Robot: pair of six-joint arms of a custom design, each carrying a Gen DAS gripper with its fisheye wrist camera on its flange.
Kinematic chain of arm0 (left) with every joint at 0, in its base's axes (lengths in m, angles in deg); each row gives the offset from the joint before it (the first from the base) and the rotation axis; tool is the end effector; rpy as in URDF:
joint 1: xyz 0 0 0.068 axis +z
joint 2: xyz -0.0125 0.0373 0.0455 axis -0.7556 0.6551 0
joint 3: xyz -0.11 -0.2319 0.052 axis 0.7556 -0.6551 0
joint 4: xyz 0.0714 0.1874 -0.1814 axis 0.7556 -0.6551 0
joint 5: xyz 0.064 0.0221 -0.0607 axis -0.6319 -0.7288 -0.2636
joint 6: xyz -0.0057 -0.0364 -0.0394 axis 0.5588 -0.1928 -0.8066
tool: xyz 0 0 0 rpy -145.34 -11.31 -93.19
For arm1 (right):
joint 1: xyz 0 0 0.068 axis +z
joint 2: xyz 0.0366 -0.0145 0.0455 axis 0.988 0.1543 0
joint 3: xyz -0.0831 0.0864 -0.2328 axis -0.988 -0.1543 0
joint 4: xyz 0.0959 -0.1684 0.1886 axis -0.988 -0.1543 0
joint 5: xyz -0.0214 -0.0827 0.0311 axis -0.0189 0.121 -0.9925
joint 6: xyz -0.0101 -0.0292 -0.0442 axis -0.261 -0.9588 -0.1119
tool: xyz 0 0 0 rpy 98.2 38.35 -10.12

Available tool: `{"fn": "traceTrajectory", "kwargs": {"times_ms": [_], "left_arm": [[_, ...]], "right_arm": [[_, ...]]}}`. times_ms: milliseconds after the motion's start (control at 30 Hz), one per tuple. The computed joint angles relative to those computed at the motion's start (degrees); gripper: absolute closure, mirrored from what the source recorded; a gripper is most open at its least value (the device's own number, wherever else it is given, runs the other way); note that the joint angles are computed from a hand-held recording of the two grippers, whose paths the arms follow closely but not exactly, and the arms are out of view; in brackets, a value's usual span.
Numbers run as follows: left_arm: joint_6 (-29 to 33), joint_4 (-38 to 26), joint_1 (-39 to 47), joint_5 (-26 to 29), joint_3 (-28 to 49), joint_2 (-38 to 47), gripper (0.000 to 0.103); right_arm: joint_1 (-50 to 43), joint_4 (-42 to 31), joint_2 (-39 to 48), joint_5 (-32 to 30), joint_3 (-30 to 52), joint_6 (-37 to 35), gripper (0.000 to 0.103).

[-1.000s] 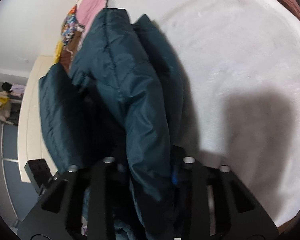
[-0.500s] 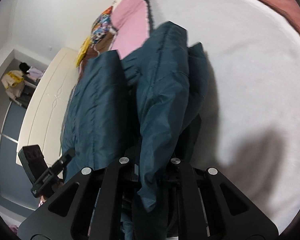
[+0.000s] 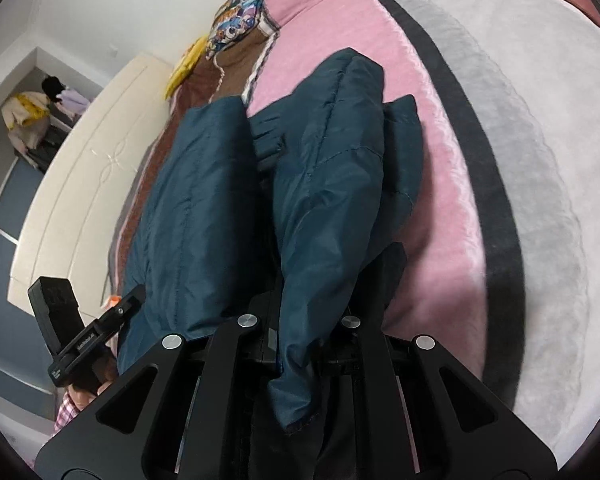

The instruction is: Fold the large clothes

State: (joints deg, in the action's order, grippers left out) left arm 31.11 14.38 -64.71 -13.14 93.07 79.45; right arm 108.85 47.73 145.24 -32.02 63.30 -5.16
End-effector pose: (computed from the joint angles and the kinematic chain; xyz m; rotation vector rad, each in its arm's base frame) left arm 0.3100 -0.0995 0.1560 0.1890 2.4185 -0.6661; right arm 0.2297 0.1264 0.1357 0.3740 2.4049 0.8193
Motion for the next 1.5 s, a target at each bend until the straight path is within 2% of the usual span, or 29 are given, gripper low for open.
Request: {"fn": "traceTrajectory", "kwargs": {"times_ms": [100, 233, 333, 433, 533, 633, 733, 833, 933, 1067, 1300, 1400, 1500], "left_arm": [[-1.1, 1.1, 0.3, 0.6, -1.0, 0.3, 0.053], [-2.0, -1.9, -2.6, -5.1, 0.0, -1.1, 0.041], [-1.1, -5.5, -3.8, -7.7, 0.6, -3.3, 0.034], [-0.4, -6.5, -3.7, -8.4, -1.2, -8.5, 0.033], [-0.6, -9.0, -4.3, -8.5, -2.9, -14.8, 0.032], [-0.6, -12.6, -6.2, -9.9, -4.3, -21.1, 0.032], [-1.6, -15.7, -8.9, -12.2, -6.0, -26.7, 0.032], [-3.2, -18.4, -12.1, -15.1, -8.6, -32.9, 0.032], [-4.9, -21.3, -15.7, -18.0, -10.5, -37.8, 0.032], [-7.8, -26.1, -22.7, -25.1, -12.6, -43.8, 0.032], [-18.8, -34.9, -37.4, -41.6, -15.7, -52.6, 0.032], [-26.4, -38.4, -46.6, -50.6, -16.4, -53.0, 0.032], [-35.1, -41.3, -53.7, -57.5, -16.9, -51.9, 0.032]], "right_arm": [[-0.4, -1.8, 1.3, 0.9, 0.4, 0.2, 0.09], [-2.3, -2.2, -0.3, -1.0, -2.0, 3.9, 0.08], [-1.4, -6.9, -5.1, 0.7, -2.3, 4.9, 0.076], [0.3, -12.7, -9.0, 4.7, -0.4, 4.8, 0.068], [0.6, -15.4, -12.5, 6.2, 0.0, 6.7, 0.064], [3.3, -20.3, -19.3, 10.9, 0.0, 7.5, 0.063], [10.4, -29.4, -25.5, 20.0, 2.6, 7.8, 0.063], [20.4, -37.3, -27.8, 29.5, 5.6, 11.2, 0.059], [30.4, -43.2, -24.9, 37.5, 9.0, 16.5, 0.059], [43.2, -50.0, -17.2, 46.5, 13.6, 26.8, 0.059], [57.5, -60.2, -2.7, 52.8, 21.7, 44.0, 0.059], [61.7, -64.4, 3.6, 53.7, 25.4, 50.8, 0.059], [64.9, -68.1, 8.9, 54.2, 28.4, 56.7, 0.059]]}}
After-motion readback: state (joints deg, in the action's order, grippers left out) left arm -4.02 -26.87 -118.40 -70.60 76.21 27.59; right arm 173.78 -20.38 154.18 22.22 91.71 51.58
